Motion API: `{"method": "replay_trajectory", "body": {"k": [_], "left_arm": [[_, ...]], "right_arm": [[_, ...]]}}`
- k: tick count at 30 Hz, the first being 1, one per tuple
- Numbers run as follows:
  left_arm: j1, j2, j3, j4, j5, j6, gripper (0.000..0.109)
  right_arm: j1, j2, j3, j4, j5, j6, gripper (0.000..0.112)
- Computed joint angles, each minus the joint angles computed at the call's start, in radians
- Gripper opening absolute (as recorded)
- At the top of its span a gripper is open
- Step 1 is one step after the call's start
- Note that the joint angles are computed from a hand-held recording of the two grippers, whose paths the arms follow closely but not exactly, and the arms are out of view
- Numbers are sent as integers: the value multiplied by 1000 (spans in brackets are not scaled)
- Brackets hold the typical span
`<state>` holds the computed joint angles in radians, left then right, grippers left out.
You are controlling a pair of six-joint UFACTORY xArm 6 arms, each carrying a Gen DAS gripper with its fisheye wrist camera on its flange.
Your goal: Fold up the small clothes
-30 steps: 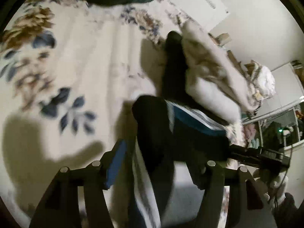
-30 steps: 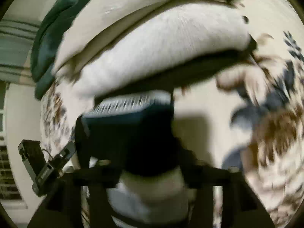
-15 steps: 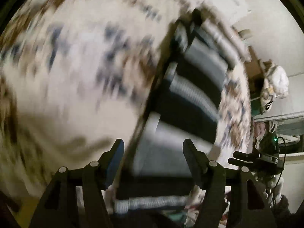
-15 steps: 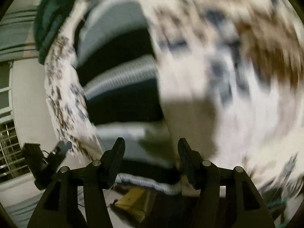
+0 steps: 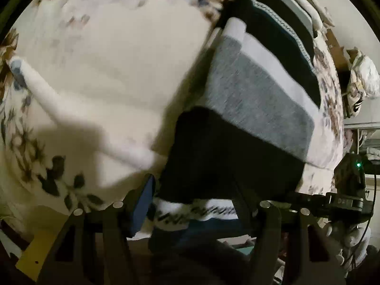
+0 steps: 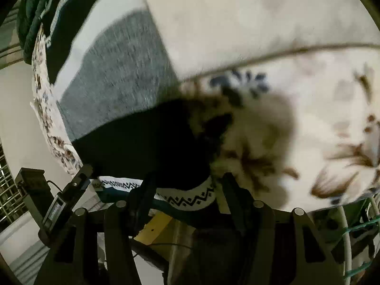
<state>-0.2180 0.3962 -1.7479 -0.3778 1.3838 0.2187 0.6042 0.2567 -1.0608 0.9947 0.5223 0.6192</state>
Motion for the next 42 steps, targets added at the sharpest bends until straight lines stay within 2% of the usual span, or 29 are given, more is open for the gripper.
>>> {"method": "replay_trajectory", "body": {"k": [4,7,8,9,11,14,16,18,19,21,22,23,25,27,30,31,32,33,34,35,36,38,42], "left_arm": [[14,11,17,-21,-1,11,62],[14,-3,51,-69,-46,48,60],[12,-9,61,-91,-54,62,48],[9,-15,68,-97,-51,71,7],[3,-41,104,-103,-52,86,8],[14,-70,159,-128,-36,81,9],[25,-93,192,-153,-47,92,9],[41,-73,161,-183,-13,91,14],[47,-53,131,-189,11,80,19],[55,-21,87,-193,47,75,54],[58,-12,79,-200,59,82,58],[59,-2,68,-205,70,88,59],[60,7,60,-201,81,106,59],[49,-7,83,-201,56,120,59],[21,-32,119,-186,11,123,56],[12,-39,126,-176,-2,117,49],[4,-41,125,-157,-4,108,24],[0,-41,125,-152,-2,101,13],[3,-44,125,-155,0,96,13],[5,-49,126,-155,4,85,11],[9,-51,124,-160,10,83,11],[16,-51,107,-174,37,64,10],[46,-26,16,-229,131,17,10]], "right_arm": [[32,27,-19,-41,-33,55,60],[45,47,-42,-61,-48,82,59],[50,56,-55,-101,-48,117,48],[55,64,-70,-163,-39,165,16],[63,92,-120,-200,-33,216,12],[73,85,-141,-334,53,306,10],[84,82,-134,-307,55,316,10],[86,90,-139,-267,30,317,14],[84,91,-138,-229,14,308,15],[84,66,-98,-149,-24,252,29],[83,60,-87,-119,-27,225,35],[84,60,-82,-112,-26,223,48],[102,57,-54,-14,-60,173,50],[114,69,-56,68,-78,129,50],[129,80,-66,66,-102,145,54],[137,87,-78,35,-101,177,54],[137,95,-92,4,-91,200,53],[137,103,-106,-41,-81,239,45],[140,119,-133,-73,-76,273,37],[144,123,-140,-67,-81,271,21],[145,143,-165,-26,-100,242,16],[147,147,-173,22,-127,214,14],[159,105,-162,190,-199,58,13]]}}
